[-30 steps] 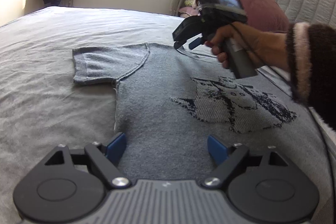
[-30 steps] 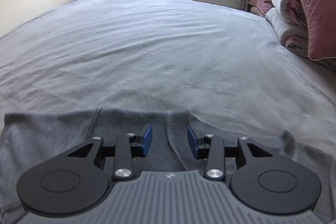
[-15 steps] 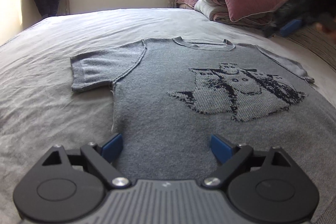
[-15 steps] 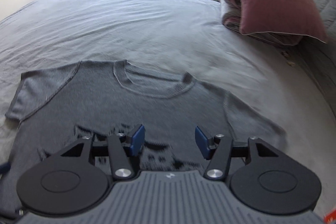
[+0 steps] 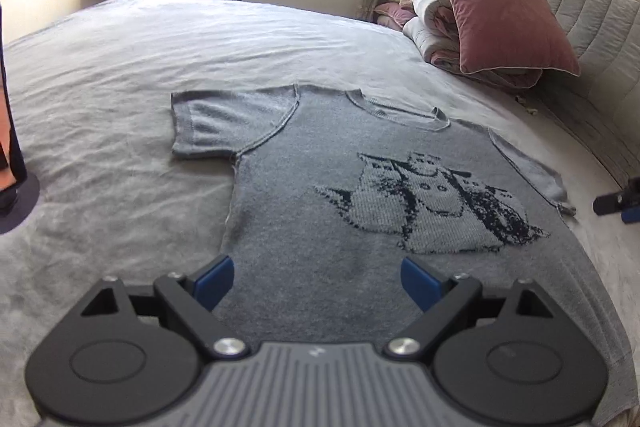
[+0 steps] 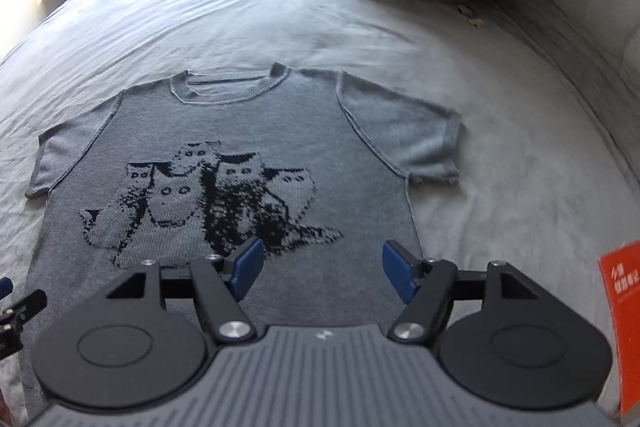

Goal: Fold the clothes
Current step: 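Open both grippers and lift them back above the sweater, then grasp the short sleeve cuff with the right gripper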

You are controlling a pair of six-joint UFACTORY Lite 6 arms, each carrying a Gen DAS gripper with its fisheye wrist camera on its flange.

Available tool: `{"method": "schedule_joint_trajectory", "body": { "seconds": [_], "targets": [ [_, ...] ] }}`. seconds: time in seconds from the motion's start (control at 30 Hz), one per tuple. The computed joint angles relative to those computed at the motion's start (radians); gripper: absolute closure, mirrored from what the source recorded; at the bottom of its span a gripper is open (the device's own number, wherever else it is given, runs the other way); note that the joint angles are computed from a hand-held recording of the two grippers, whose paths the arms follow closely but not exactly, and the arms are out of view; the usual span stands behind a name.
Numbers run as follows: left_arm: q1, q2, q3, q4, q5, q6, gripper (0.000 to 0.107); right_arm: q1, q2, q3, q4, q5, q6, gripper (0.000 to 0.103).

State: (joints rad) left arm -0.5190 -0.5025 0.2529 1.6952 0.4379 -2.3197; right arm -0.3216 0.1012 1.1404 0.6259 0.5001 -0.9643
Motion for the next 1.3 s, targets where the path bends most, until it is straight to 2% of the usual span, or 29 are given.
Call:
{"method": "schedule_joint_trajectory", "body": {
  "seconds": [0.2, 0.37, 0.43, 0.53, 0.67, 0.73, 0.83, 0.9, 1.0, 1.13, 1.23, 1.3],
  "targets": [
    [-0.002, 0.052, 0.110, -0.197, 0.024, 0.271, 0.016, -0.081, 0.145, 0.097, 0.043, 0.055, -0.013, 0.030],
    [0.109, 0.126, 0.255, -0.363, -0.088, 0.491, 0.015, -0.117, 0.277, 0.191, 0.105, 0.047, -0.061, 0.030],
    [0.129, 0.199, 0.311, -0.316, -0.121, 0.451, 0.015, -0.119, 0.335, 0.228, 0.131, 0.025, -0.065, 0.030],
    [0.137, 0.343, 0.383, -0.138, -0.142, 0.281, 0.015, -0.092, 0.426, 0.294, 0.074, -0.048, 0.008, 0.030],
    [0.127, 0.477, 0.417, 0.182, -0.100, -0.071, 0.015, -0.088, 0.531, 0.373, 0.094, -0.094, 0.001, 0.030],
    [0.119, 0.546, 0.466, 0.188, -0.094, -0.081, 0.014, -0.101, 0.570, 0.398, 0.158, -0.099, -0.051, 0.030],
    [0.105, 0.630, 0.535, 0.164, -0.099, -0.044, 0.005, -0.125, 0.614, 0.432, 0.251, -0.091, -0.143, 0.023],
    [0.099, 0.671, 0.569, 0.153, -0.113, -0.016, 0.005, -0.131, 0.640, 0.477, 0.233, -0.073, -0.130, 0.022],
    [0.098, 0.711, 0.606, 0.142, -0.135, 0.013, 0.005, -0.147, 0.725, 0.627, 0.149, 0.002, -0.014, 0.022],
    [0.107, 0.734, 0.630, 0.170, -0.149, -0.020, 0.005, -0.176, 0.906, 0.955, 0.044, 0.152, 0.222, 0.022],
    [0.108, 0.743, 0.638, 0.195, -0.143, -0.048, 0.005, -0.202, 0.989, 1.062, 0.121, 0.170, 0.236, 0.022],
    [0.108, 0.746, 0.637, 0.218, -0.139, -0.076, 0.005, -0.207, 0.989, 1.028, 0.203, 0.134, 0.158, 0.022]
  ]
}}
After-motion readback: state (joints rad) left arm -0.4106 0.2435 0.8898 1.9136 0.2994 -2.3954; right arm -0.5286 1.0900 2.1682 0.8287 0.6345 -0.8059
